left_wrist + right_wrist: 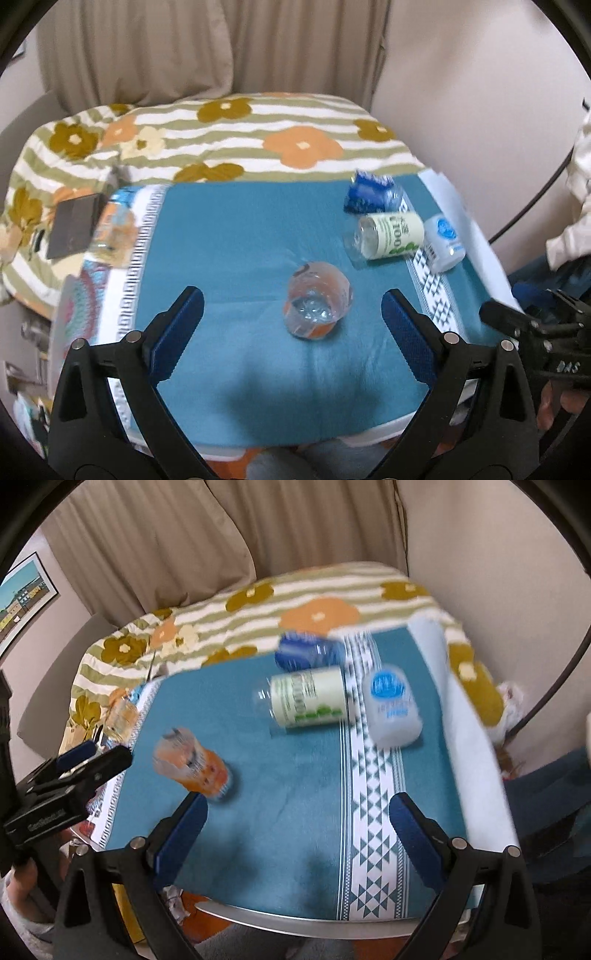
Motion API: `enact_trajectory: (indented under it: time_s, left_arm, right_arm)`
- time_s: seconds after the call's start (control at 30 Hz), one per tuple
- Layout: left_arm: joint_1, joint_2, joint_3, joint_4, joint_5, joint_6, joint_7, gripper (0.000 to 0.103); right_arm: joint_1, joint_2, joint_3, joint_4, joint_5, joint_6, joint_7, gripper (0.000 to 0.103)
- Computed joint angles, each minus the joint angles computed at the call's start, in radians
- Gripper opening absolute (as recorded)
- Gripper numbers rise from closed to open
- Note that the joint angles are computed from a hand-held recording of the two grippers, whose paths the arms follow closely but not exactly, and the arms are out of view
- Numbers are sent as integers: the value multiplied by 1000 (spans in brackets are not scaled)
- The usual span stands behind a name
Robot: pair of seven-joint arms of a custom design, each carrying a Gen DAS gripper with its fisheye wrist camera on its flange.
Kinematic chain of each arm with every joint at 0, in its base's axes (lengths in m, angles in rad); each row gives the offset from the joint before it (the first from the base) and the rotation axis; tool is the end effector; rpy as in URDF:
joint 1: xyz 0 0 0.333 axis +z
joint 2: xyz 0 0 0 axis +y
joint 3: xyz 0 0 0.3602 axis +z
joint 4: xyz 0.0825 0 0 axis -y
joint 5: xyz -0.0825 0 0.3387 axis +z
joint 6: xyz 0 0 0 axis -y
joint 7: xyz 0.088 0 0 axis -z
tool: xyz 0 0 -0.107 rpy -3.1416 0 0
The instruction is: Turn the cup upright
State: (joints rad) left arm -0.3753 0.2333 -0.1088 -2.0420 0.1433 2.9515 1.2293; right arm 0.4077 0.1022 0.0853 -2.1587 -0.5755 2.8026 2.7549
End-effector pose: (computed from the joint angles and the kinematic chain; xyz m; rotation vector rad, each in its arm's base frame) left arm 0.5381 -0.2874 0.4800 -1.6544 2.1565 -0.8658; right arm 0.4802 0.2856 0.4791 -1.6285 1.9935 -0.3908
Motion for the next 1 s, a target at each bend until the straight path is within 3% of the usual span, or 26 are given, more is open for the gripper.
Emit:
enact_trajectory:
  time_s: [0.37,0.57,0.8,1.0]
  left_arm:
    - [113,-185,-38,-108,-16,-55,-41,103]
    - [166,-239,-71,-177,-27,-22,-21,103]
    - [209,-277,-100,-240,54,37,-58,103]
    - [216,-296,-112,-272,-22,79,7,103]
  right_arm:
    - [69,-19,38,176,-179,-285,115,98]
    - [92,-16,52,202,-196,-337,129,98]
    - [123,-22,65,212,-257,-402,182,98]
    - [137,-32,77,218,-280,-447,205,98]
